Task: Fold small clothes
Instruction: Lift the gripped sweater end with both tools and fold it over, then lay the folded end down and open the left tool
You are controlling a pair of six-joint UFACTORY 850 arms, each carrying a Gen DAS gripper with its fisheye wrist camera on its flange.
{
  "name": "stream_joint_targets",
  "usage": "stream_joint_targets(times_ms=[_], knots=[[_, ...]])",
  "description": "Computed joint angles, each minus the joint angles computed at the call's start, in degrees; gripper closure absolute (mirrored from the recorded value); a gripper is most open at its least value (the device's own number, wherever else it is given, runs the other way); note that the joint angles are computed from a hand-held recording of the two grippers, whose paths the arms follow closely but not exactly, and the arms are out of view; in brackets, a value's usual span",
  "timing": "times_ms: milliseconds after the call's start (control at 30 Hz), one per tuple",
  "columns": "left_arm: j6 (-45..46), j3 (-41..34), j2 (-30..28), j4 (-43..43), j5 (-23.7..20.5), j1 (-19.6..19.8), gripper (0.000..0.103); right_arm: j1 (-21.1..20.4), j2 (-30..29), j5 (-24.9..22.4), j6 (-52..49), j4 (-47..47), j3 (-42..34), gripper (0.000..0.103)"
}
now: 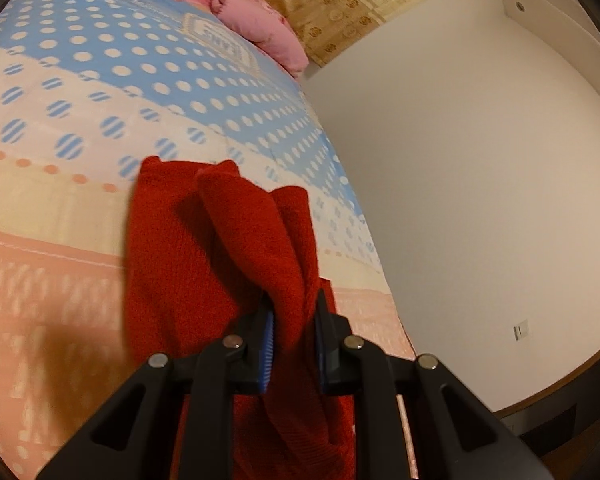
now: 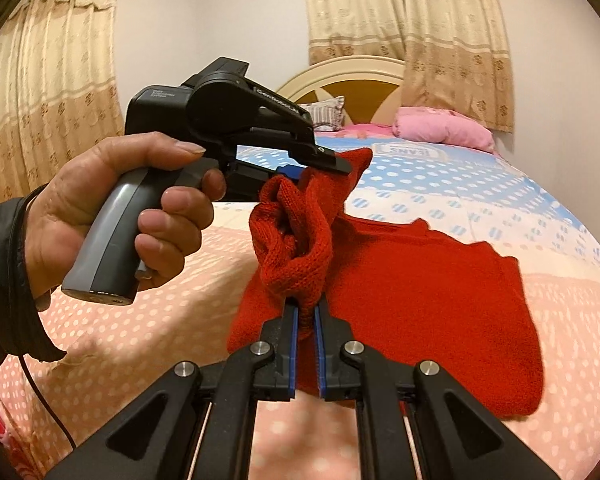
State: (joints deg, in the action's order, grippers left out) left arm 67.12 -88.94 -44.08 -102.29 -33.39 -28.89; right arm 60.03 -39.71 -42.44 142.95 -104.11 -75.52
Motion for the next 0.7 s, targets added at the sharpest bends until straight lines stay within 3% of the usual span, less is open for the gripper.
stream_joint_targets(times_ms=[700], knots=[[-8.01, -10.93, -6.34, 10.6, -0.9, -5.51, 0.086, -0.41, 8.14, -4.46, 14.23, -1.26, 14.45, 0.097]])
